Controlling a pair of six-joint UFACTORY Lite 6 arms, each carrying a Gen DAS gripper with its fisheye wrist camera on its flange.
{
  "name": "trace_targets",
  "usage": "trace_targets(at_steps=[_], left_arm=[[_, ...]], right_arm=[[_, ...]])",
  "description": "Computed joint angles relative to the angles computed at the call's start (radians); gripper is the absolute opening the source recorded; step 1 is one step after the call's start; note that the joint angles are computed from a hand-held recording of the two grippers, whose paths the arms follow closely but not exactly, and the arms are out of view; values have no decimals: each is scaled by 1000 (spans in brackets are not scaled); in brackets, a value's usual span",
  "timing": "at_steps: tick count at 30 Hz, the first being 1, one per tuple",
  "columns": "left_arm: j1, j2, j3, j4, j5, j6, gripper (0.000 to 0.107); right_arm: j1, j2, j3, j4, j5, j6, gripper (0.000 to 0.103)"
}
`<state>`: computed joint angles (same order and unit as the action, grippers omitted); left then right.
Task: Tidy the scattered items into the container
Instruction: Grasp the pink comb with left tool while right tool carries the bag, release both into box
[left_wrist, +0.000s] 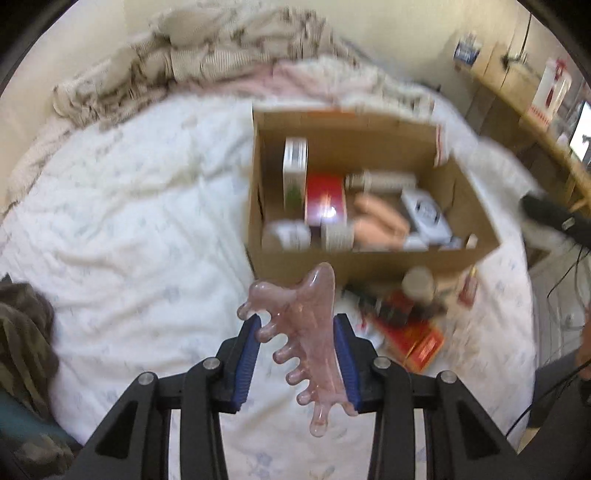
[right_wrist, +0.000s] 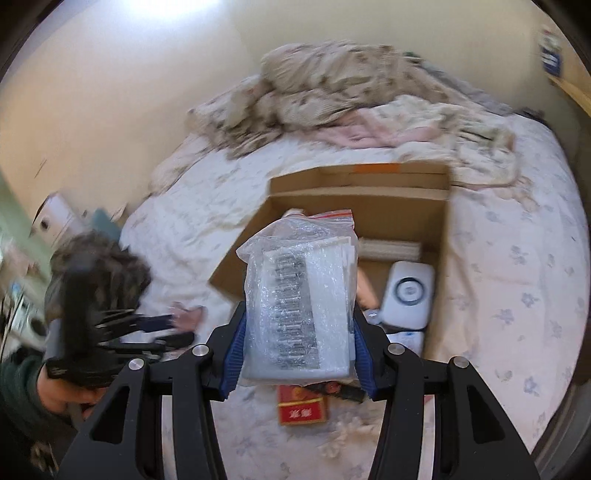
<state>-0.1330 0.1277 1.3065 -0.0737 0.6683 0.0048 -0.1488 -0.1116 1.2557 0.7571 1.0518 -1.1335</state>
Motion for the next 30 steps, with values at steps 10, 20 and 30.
trace_targets(at_steps=[10, 20, 30], left_arm=[[21, 306, 455, -88, 70, 67, 40], [20, 548, 661, -132, -1, 24, 40], [40, 687, 824, -105, 49, -76, 51]], right_arm=[[-34, 133, 139, -11, -70, 103, 54], [138, 251, 114, -173, -209, 184, 54], [243, 306, 98, -296, -301, 251, 63]])
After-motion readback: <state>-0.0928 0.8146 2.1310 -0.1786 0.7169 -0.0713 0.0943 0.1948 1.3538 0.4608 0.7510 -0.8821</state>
